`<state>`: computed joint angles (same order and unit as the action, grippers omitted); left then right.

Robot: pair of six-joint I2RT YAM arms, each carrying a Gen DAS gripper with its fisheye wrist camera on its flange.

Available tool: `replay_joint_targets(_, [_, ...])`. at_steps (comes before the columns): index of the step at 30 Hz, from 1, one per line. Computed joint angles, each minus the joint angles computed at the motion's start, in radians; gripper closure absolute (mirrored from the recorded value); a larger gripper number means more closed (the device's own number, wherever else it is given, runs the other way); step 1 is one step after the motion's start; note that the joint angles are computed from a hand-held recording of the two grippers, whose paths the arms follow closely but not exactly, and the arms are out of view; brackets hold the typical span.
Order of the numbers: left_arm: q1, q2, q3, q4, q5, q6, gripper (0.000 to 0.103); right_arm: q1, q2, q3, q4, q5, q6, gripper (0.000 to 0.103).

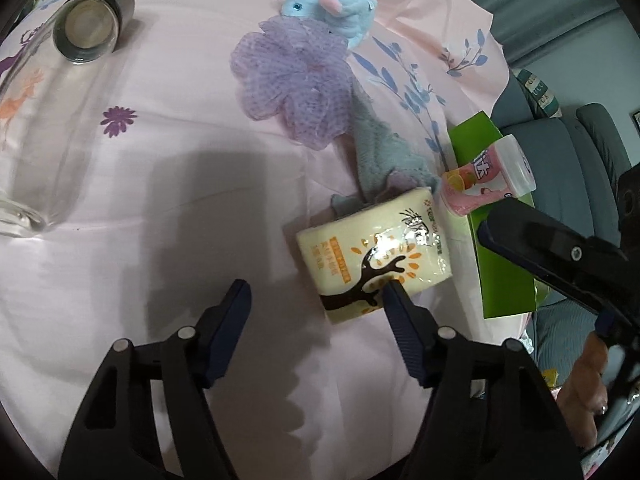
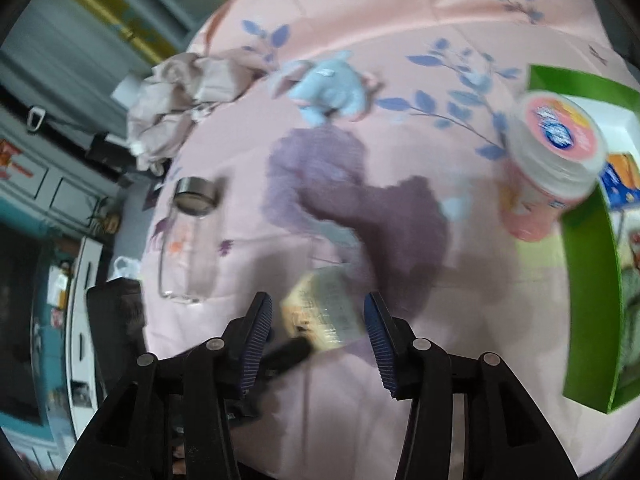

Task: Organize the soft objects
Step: 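Grasp the cream tissue pack with the right gripper and lift it, then carry the cream tissue pack into the green box and open the right gripper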

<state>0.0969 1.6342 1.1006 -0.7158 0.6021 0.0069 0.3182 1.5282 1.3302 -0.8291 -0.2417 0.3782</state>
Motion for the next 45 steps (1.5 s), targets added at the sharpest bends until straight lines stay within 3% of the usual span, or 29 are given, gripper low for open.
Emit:
replay_joint_targets(5, [0.0, 0.011, -0.001, 0.018, 0.02, -0.026, 0.04, 0.037, 0.073, 0.03, 0.003, 0.069, -0.006, 0.053])
replay_joint_targets(12, [0.001, 0.035, 0.006, 0.005, 0.114, -0.035, 0.069, 0.057, 0.144, 0.054, -0.026, 0.109, -0.012, 0.053])
replay_joint_targets(20, [-0.023, -0.044, -0.019, 0.036, 0.044, -0.035, 0.069, 0.081, 0.142, 0.052, -0.03, 0.119, -0.022, 0.053])
replay_joint_targets(28, [-0.056, -0.132, 0.049, -0.034, 0.0, -0.027, 0.069, 0.1, 0.065, 0.1, -0.078, 0.147, -0.031, 0.053])
replay_joint_targets(35, [-0.186, -0.177, 0.187, -0.06, -0.097, -0.045, 0.069, 0.05, -0.019, 0.185, -0.143, 0.167, -0.06, 0.053])
replay_joint_targets(42, [-0.344, -0.107, 0.38, -0.086, -0.159, -0.074, 0.069, -0.061, -0.082, 0.266, -0.192, 0.223, -0.108, 0.053])
replay_joint_targets(45, [-0.404, -0.055, 0.464, -0.102, -0.165, -0.078, 0.069, -0.145, -0.095, 0.298, -0.208, 0.198, -0.125, 0.053])
